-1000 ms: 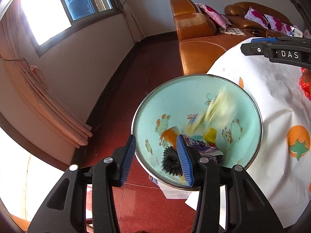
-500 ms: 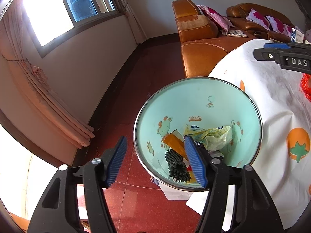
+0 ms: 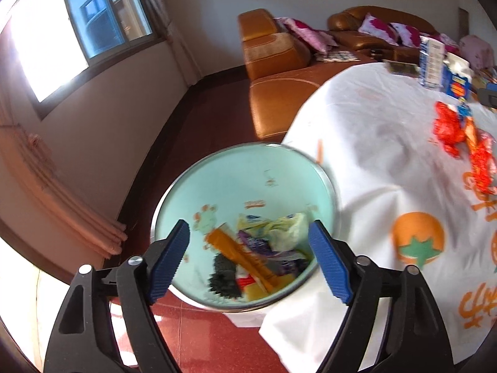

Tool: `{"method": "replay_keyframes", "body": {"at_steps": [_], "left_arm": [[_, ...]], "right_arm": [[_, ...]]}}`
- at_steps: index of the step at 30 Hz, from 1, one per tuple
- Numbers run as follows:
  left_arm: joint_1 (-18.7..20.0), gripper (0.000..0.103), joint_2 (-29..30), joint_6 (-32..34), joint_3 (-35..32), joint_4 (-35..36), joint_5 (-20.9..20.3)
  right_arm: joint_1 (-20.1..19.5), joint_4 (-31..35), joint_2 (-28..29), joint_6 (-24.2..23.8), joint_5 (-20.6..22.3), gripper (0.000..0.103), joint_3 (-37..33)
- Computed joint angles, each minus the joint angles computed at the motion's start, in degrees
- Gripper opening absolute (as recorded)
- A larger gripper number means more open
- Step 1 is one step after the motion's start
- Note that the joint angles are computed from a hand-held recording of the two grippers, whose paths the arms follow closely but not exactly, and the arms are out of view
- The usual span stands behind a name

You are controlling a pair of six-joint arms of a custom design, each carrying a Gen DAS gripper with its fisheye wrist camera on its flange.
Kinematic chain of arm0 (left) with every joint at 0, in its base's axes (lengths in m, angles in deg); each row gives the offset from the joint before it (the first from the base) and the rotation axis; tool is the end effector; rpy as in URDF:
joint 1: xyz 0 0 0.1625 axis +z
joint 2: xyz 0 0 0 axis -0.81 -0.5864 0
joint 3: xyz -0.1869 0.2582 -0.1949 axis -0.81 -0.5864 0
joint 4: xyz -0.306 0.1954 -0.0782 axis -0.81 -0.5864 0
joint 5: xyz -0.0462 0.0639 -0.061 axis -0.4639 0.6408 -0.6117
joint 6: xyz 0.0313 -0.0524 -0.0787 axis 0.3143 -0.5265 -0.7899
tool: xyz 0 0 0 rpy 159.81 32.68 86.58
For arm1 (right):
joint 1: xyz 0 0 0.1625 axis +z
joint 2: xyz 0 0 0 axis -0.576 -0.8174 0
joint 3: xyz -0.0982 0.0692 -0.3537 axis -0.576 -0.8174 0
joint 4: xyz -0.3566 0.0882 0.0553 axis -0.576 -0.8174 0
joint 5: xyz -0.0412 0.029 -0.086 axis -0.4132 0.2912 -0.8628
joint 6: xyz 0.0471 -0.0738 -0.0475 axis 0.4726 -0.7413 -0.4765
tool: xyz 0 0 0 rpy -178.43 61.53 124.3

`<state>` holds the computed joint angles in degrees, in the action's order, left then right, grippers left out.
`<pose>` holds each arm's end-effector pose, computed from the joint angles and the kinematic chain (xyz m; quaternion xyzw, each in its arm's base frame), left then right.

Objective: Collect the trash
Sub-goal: 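Move both tools back toward the trash on the table, then close the left tool on the red-and-orange twisted bag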

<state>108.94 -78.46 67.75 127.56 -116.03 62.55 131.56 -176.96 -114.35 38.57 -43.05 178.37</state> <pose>-0.1186 -0.5572 0.1422 0.1862 0.8033 -0.3210 0.4659 0.1602 -0.5910 0.1597 0.2693 -0.8375 0.3644 0.3055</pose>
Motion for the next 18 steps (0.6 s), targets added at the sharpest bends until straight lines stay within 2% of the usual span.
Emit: {"method": "replay_keyframes", "body": {"at_steps": [4,10,18], "left_arm": [[-2.3,0.082,3.6,0.8,-2.1,0.6,-2.9],[-6.0,0.085,9.0,1.4,-6.2,1.7,-7.2],[-9.8,0.088,17.2,-0.6,-13.2,4.4,-11.6]], "right_arm": [[-4.2,-5.0,-5.4,1.2,-1.2,0.066,6.7],[-8.6,-10.1,-10.2,1.6,-1.7,0.066,13.0],[-15.1,-15.5,-15.2,3.6,1.2,0.066,18.9]]}}
